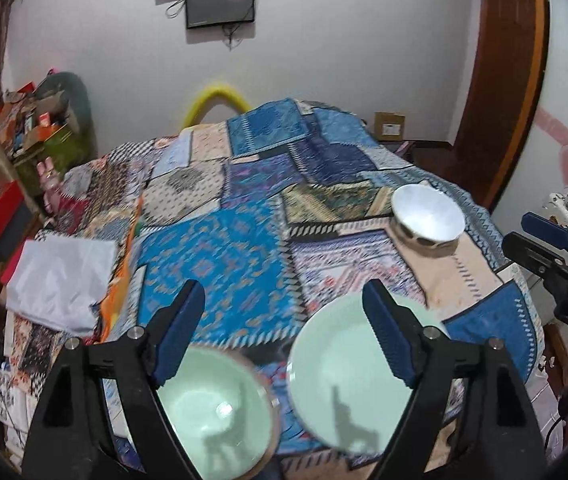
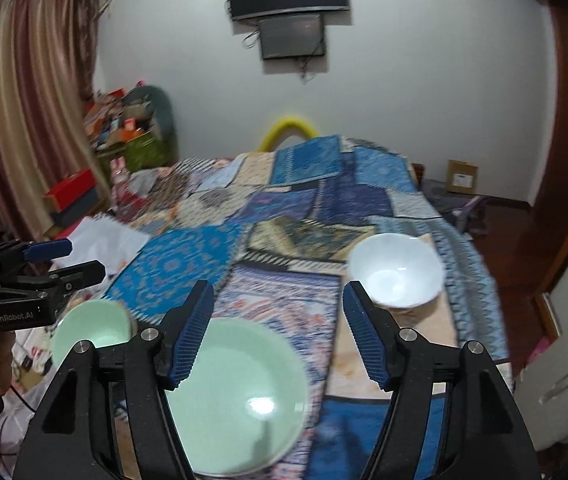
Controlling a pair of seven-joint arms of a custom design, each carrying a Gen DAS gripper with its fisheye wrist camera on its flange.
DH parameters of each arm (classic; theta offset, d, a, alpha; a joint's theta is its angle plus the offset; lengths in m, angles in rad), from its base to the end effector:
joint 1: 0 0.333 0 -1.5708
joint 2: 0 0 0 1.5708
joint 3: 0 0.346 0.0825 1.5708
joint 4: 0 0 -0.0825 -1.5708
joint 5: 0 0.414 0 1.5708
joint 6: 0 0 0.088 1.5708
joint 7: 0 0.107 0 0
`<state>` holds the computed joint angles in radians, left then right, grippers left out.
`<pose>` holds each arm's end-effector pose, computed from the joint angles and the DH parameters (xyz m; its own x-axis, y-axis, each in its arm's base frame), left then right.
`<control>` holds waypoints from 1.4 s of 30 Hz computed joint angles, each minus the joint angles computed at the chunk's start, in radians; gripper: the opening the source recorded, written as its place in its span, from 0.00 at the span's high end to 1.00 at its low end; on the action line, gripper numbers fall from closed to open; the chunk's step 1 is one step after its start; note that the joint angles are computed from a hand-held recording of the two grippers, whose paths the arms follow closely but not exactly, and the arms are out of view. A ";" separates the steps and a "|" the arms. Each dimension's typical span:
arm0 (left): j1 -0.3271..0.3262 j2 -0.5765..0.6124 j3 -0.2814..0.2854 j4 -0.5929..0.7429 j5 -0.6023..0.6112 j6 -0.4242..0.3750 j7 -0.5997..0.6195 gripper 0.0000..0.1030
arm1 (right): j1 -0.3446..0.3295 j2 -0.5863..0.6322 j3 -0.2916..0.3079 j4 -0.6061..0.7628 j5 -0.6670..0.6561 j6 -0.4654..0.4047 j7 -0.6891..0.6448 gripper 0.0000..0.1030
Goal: Organize plates and bowls
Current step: 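Open both tools and release the pale green bowl, then grasp the white bowl rim with the right tool while the left tool grips it too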
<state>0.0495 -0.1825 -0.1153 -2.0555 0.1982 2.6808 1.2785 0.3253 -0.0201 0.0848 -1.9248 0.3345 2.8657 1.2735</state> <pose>0.5745 -0.0492 0.6320 0.0780 -0.9969 0.0026 -0.6794 -0.0551 -0.7317 0.5856 0.2353 0.6308 0.4518 -0.8894 -0.0695 -0.5253 -0.2023 -0.8265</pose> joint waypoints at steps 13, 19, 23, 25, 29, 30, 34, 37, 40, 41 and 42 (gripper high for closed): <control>-0.082 0.285 -0.016 0.308 -0.043 -0.088 0.052 0.16 | -0.086 0.108 -0.041 0.076 -0.172 -0.031 0.197 0.38; -0.113 0.432 -0.007 0.469 -0.045 -0.171 0.061 0.16 | -0.118 0.204 -0.044 0.157 -0.167 -0.081 0.215 0.38; -0.123 0.527 -0.009 0.579 -0.065 -0.214 0.091 0.16 | -0.146 0.286 -0.033 0.242 -0.146 -0.120 0.212 0.38; -0.128 0.567 -0.008 0.626 -0.073 -0.230 0.103 0.16 | -0.161 0.321 -0.024 0.281 -0.118 -0.138 0.206 0.40; -0.142 0.652 -0.006 0.724 -0.077 -0.260 0.127 0.16 | -0.183 0.382 -0.009 0.358 -0.089 -0.192 0.186 0.57; -0.145 0.667 -0.005 0.743 -0.078 -0.268 0.130 0.16 | -0.183 0.394 -0.011 0.373 -0.090 -0.203 0.188 0.60; -0.155 0.736 -0.006 0.827 -0.087 -0.306 0.149 0.16 | -0.194 0.432 -0.002 0.419 -0.076 -0.247 0.172 0.67; -0.160 0.764 -0.005 0.857 -0.092 -0.315 0.159 0.16 | -0.199 0.443 0.004 0.432 -0.059 -0.262 0.155 0.69; -0.166 0.789 -0.004 0.886 -0.095 -0.327 0.165 0.16 | -0.199 0.460 0.005 0.461 -0.055 -0.292 0.144 0.70; -0.167 0.795 -0.003 0.893 -0.096 -0.332 0.165 0.16 | -0.201 0.461 0.008 0.464 -0.049 -0.298 0.136 0.70; -0.167 0.803 -0.002 0.902 -0.098 -0.336 0.164 0.16 | -0.201 0.466 0.010 0.470 -0.046 -0.304 0.130 0.72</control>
